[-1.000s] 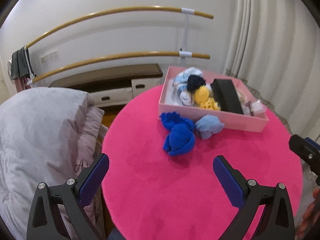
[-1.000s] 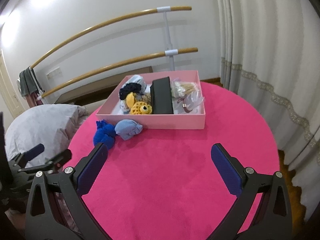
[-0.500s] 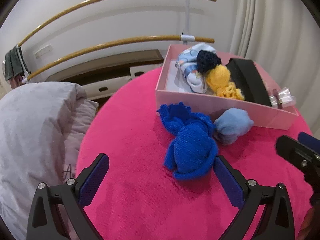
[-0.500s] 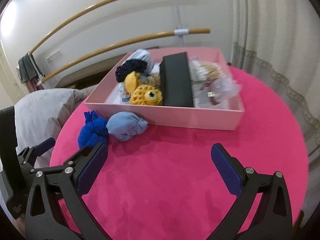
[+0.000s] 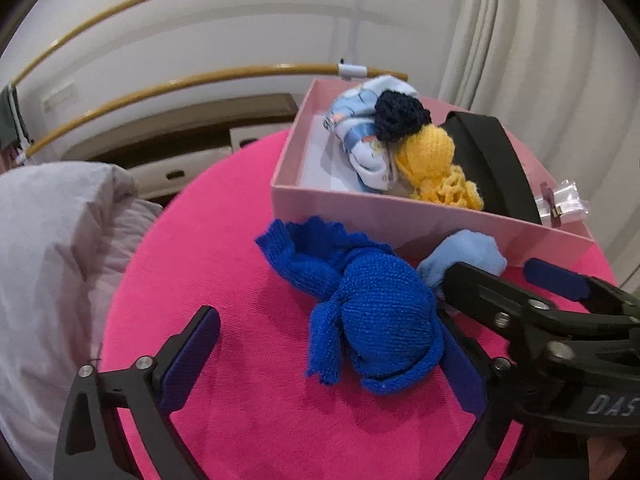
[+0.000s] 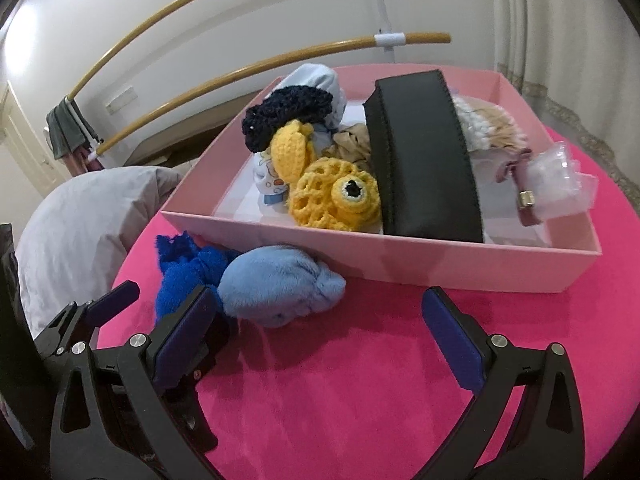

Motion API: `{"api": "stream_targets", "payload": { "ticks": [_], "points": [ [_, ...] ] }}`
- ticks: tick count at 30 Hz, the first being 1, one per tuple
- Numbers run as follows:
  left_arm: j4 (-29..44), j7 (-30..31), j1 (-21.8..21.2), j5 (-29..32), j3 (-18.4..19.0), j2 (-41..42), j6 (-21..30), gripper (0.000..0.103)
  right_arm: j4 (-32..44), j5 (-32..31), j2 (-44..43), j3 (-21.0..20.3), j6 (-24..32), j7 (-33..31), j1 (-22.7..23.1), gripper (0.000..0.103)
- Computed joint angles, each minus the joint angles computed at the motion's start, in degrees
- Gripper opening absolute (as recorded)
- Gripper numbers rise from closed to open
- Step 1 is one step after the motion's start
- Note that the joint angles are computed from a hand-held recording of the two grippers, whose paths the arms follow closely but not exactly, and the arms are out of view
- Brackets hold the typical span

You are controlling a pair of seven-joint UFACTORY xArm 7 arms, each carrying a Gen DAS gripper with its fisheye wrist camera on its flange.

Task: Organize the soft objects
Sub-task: 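Grasp the royal-blue knitted item with left gripper while right grasps the light-blue knitted item, then lift both knitted items and carry them over the pink box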

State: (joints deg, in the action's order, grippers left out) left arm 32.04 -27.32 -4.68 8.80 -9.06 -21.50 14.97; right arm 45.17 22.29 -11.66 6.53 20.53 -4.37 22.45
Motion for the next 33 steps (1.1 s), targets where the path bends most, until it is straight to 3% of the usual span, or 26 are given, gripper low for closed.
{"api": "stream_targets", "payload": {
  "ticks": [4, 6, 8, 9, 14, 19, 22, 27, 33],
  "points": [
    [0.10, 2.64, -1.94, -2.88, 2.37, 0.53, -0.63, 0.091, 1.82, 4.05, 2.78, -0.57, 0.11, -2.49, 1.14, 0.097],
    [-0.28, 3.19, -1.97, -3.54, 2.57, 0.27, -1.06, 0.089, 1.38, 3.02, 2.87, 0.44, -1.27, -1.71, 0.69, 0.092],
    [-0.57, 3.02, -1.61, -3.69, 2.15, -0.14, -1.19, 0.085, 0.98, 9.22, 2.37, -1.00, -1.60, -6.81, 2.46, 0.070],
    [-0.65, 2.96, -1.42, -3.69, 2.00, -0.14, -1.35, 0.084, 1.05, 13.01, 2.22, -1.87, -1.20, -10.11, 3.39, 0.049],
    [-1.62, 2.55, -1.28, -4.00, 1.62, -1.51, -1.55, 0.071, -0.40, 13.17, 0.09, -1.07, -0.34, -10.51, 2.21, 0.046],
    [-2.43, 3.41, -1.92, -5.19, 2.40, -2.60, -2.01, 0.045, -4.04, 11.30, -4.21, -1.74, -0.10, -8.61, 1.53, 0.046],
    [-2.93, 3.77, -2.14, -6.17, 2.81, -3.22, -2.34, 0.035, -6.25, 9.83, -6.90, -2.39, 0.37, -7.24, 1.34, 0.046],
    [-4.41, 3.34, -1.80, -6.49, 1.96, -5.75, -1.89, 0.027, -10.26, 8.13, -11.72, -3.82, 1.54, -5.80, 1.46, 0.046],
    [-7.68, 2.76, -3.75, -7.32, 1.10, -11.86, 0.56, 0.027, -14.37, 5.77, -17.66, -5.47, 3.02, -3.94, 1.38, 0.046]
  ]
}}
